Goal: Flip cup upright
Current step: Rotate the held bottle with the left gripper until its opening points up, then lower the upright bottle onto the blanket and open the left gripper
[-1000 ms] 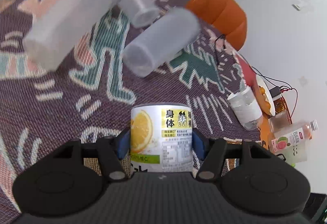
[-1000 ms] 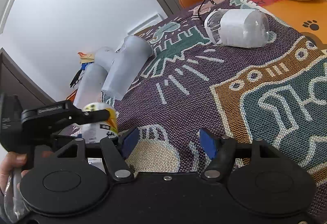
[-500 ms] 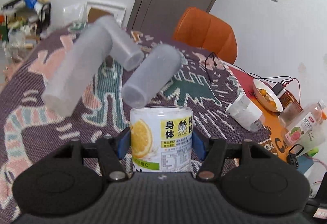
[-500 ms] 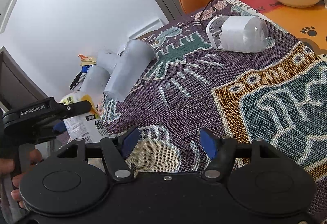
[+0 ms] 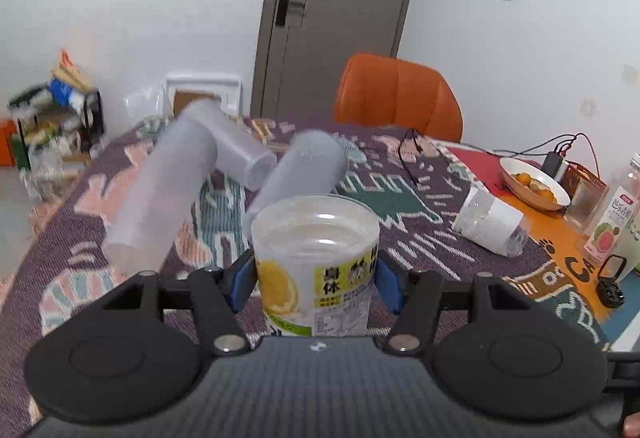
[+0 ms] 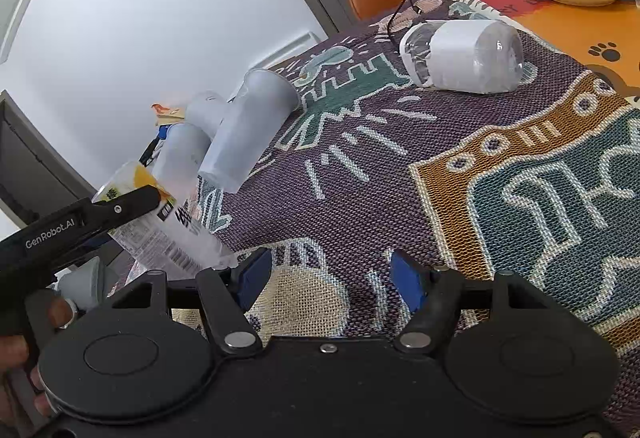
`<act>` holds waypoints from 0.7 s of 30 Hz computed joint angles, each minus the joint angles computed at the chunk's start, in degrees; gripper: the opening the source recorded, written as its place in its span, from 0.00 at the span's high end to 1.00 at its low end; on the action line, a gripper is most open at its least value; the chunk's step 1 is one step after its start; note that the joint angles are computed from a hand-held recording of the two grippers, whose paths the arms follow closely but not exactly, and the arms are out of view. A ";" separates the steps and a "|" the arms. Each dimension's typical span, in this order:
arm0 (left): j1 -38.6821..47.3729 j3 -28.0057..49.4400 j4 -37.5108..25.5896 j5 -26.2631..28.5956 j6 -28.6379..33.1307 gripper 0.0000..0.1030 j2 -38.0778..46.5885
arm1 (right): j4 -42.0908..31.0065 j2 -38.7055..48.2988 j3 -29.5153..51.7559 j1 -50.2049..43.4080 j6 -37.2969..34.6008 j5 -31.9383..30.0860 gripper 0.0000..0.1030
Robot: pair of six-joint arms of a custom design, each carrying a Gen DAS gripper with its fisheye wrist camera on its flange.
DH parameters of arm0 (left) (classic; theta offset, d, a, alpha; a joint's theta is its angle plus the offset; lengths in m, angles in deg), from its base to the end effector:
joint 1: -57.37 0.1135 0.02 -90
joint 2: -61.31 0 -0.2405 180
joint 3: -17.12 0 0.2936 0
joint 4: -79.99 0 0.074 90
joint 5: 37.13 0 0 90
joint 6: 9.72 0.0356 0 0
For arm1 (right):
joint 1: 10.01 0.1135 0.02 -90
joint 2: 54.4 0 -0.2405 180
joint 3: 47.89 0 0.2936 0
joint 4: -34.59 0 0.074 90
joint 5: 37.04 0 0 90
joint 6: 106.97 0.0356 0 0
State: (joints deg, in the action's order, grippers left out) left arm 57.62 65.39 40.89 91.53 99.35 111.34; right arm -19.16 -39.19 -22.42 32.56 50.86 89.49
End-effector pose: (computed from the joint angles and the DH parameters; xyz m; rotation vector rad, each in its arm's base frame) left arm 0.2361 -0.0212 0.2222 0.6866 2.0494 -0.5743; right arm 0.1257 0.0867 0.1583 0.7701 2.0377 0.3548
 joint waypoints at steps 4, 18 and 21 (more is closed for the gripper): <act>-0.01 0.19 -1.57 0.37 1.42 0.41 0.29 | -0.57 -0.19 -0.12 0.65 0.73 0.37 0.35; 0.53 -0.29 -7.46 0.78 6.25 0.33 -2.79 | -4.18 -1.32 0.36 6.07 4.99 4.78 0.34; 1.11 -0.72 -8.52 0.88 7.02 0.15 -4.74 | -6.25 -2.63 0.33 8.24 6.92 6.55 0.33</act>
